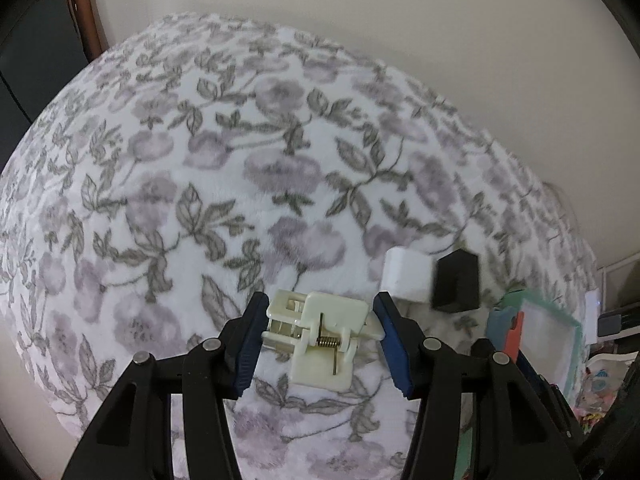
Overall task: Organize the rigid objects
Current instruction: 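Carry the clip and pink-blue toy over the tray and open both tools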
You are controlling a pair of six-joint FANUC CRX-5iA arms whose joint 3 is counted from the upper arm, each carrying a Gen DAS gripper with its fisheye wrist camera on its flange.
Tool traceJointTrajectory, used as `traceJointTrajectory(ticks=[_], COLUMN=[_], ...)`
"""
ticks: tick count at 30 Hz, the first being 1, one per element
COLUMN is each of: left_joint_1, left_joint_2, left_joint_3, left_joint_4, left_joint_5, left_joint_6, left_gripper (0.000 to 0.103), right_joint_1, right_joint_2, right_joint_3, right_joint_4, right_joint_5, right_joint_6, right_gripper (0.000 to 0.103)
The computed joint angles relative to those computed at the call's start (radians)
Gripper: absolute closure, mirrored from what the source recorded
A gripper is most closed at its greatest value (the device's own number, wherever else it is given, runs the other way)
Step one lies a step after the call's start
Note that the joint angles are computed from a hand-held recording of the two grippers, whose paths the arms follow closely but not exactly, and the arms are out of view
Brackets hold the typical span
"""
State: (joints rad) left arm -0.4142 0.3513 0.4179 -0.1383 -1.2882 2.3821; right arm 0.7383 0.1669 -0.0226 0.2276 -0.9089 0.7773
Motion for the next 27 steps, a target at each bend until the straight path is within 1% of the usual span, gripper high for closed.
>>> traceJointTrajectory(ticks=[5,7,15,21,27], left_joint_1=[-0.028,-0.04,-0.103,-0.157,-0.215], left_joint_2=[-0.005,-0.01,0.002,0.066,0.171], left_joint_3=[0.048,0.061,0.136,0.229,0.378], left_joint_4=[-0.042,-0.057,-0.103,-0.098,-0.094], left_joint_5=[0.009,0.015,0.036,0.02,-0.027], left_joint_6=[0.01,0.012,-0.007,-0.059,-0.129], left_gripper=[0.047,0.047,0.047,0.047,0.047], right_joint_1=[-0.01,-0.014,-0.045,-0.104,-0.159], right_joint_2=[-0.058,-0.087,-0.181,-0.243,-0.28], right_joint_3=[-0.022,-0.039,-0.102,-0.145,-0.184], right_joint_4=[0.047,0.084,0.235,0.285,0.315], right_joint_5=[0.03,0.039,0.019,-0.013,-0.046], right_joint_6=[-0.045,-0.075,-0.192,-0.26,-0.291], right_gripper=[0.058,0.058,0.058,0.058,0.058])
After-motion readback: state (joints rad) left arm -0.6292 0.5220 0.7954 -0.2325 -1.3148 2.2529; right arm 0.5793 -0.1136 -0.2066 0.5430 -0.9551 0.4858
